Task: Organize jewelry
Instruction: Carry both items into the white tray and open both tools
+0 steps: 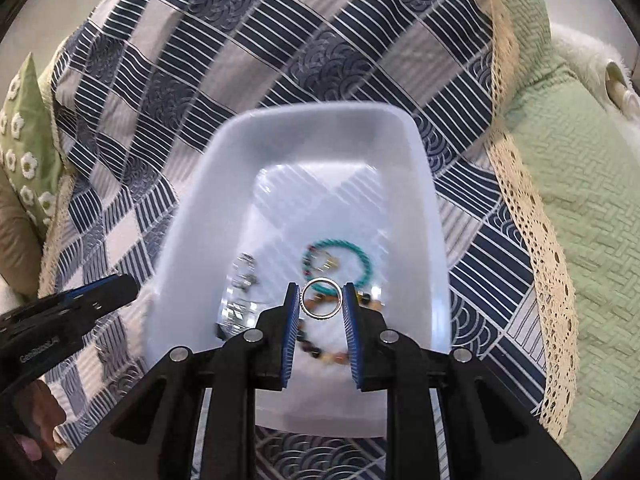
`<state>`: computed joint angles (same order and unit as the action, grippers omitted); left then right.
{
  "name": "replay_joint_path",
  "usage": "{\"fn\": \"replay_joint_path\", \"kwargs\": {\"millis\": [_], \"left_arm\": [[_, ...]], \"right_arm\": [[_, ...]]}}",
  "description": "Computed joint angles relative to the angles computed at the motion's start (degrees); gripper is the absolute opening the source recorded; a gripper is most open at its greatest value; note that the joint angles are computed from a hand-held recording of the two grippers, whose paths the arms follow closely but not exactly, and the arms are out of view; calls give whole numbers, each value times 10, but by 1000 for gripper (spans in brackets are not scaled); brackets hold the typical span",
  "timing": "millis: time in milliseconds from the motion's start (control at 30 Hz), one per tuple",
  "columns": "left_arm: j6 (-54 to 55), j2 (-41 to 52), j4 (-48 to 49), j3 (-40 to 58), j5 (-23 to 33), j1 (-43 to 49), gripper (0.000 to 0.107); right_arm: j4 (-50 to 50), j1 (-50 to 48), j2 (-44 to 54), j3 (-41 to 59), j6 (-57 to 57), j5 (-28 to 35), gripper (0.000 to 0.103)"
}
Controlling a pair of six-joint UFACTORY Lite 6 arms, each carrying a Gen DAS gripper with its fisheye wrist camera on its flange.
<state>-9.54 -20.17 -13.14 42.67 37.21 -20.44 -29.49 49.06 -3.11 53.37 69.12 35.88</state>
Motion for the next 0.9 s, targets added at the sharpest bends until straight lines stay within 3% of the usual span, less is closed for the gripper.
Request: {"fn": "replay_joint_path", "kwargs": {"millis": [100,300,567,700,733,800,867,900], "left_arm": [[-84,45,64,20,-37,-69,17],[-148,137,114,58,-91,-123,17],[-163,194,132,76,-111,-138,18],[-207,206,188,80,-107,-151,19],[-199,207,182,80,-108,-150,20],[-191,205,174,78,-111,-149,35],[-221,199,204,74,-110,-155,44],[-235,194,222,73,-105,-158,44]], "right_arm": [[20,-9,2,-6,-28,-15,22],[52,-28,-1,-24,-61,-41,22],[60,-41,-6,-23,-73,-52,22],[68,-47,-7,-29,-80,-57,22],[70,-48,-8,-30,-81,-58,22],[74,-52,-11,-33,-86,-60,22],[75,-54,-13,-35,-86,-61,22],[74,-54,-14,-35,-86,-61,22]]}}
